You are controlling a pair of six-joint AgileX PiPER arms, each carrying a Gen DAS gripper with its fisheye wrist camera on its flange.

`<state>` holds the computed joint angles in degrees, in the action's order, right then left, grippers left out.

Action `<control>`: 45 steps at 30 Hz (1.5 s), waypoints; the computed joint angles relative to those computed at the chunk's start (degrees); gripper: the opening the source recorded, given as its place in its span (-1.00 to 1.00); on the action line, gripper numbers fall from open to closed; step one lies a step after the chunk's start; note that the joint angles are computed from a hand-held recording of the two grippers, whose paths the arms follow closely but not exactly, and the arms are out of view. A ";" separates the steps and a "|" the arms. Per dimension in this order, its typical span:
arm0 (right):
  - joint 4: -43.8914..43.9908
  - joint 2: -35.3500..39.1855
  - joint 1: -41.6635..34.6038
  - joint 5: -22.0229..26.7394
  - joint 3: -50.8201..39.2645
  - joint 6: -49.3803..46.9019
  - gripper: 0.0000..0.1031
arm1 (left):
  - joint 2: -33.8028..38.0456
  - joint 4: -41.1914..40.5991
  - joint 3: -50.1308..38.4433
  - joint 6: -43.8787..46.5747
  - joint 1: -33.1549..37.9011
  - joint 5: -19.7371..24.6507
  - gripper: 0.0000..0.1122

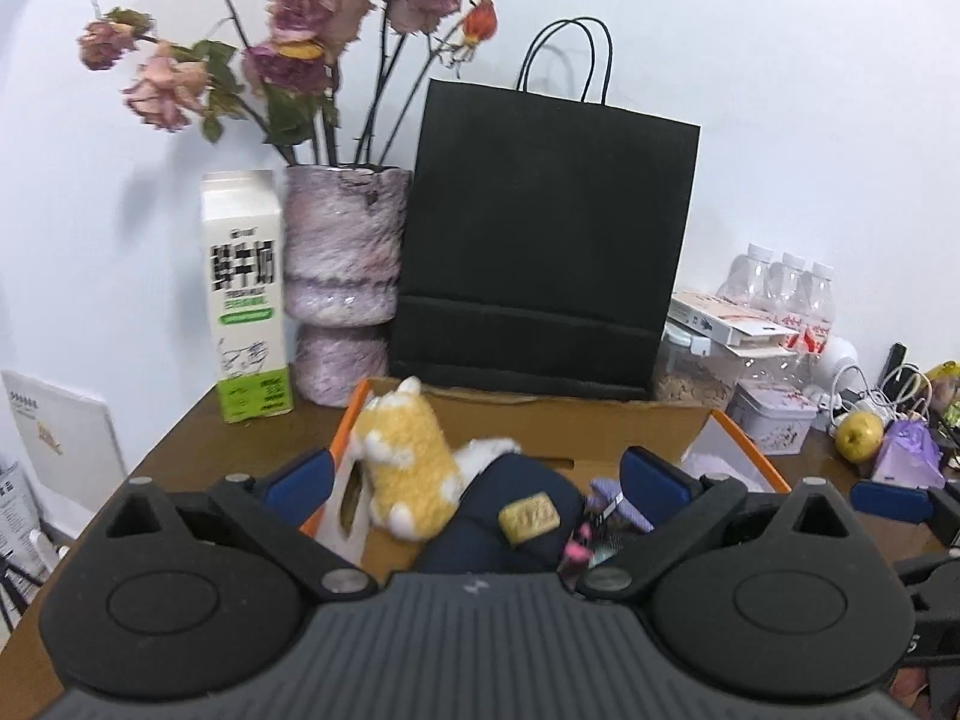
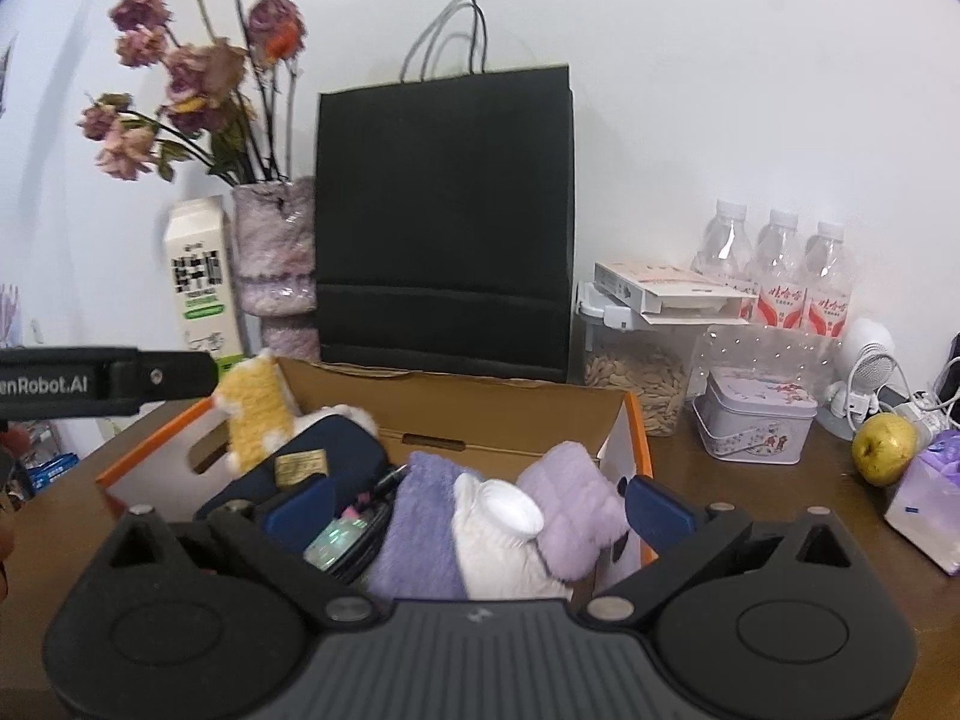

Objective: Organize objects

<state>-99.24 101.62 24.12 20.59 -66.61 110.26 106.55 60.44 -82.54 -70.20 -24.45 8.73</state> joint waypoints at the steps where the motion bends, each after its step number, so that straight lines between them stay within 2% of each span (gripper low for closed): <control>1: -0.04 -1.41 0.89 0.73 1.62 0.27 1.00 | -1.75 0.93 2.27 -0.98 0.09 -0.49 0.84; 8: 3.90 -10.27 8.30 6.08 11.67 0.51 1.00 | -14.45 2.31 17.66 -2.59 -0.19 -1.59 0.84; 11: 5.28 -14.77 12.76 9.66 16.67 2.07 1.00 | -20.63 8.99 25.07 -9.63 -0.62 -1.58 0.84; 14: 7.34 -19.00 17.63 13.42 20.78 2.76 1.00 | -26.66 11.65 31.81 -12.96 -1.11 -1.19 0.84; 18: 10.39 -23.31 25.14 19.44 24.89 3.21 1.00 | -33.86 8.61 38.42 -10.30 -2.90 1.11 0.84; 24: 15.25 -26.77 36.70 28.79 28.81 5.34 1.00 | -42.88 12.00 45.87 -14.32 -9.28 8.08 0.84; 29: 18.13 -27.93 44.03 34.53 30.51 7.51 1.00 | -46.50 9.66 49.12 -13.59 -15.27 13.16 0.84; 34: 19.50 -28.87 48.80 39.16 30.76 7.98 1.00 | -49.23 10.15 50.71 -15.09 -19.50 16.39 0.84; 45: 20.74 -29.57 52.48 42.97 30.60 7.96 1.00 | -50.80 10.11 50.95 -15.66 -22.52 19.35 0.84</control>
<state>-78.50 72.06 76.60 63.55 -36.01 118.23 55.75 70.55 -31.59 -85.87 -46.97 28.08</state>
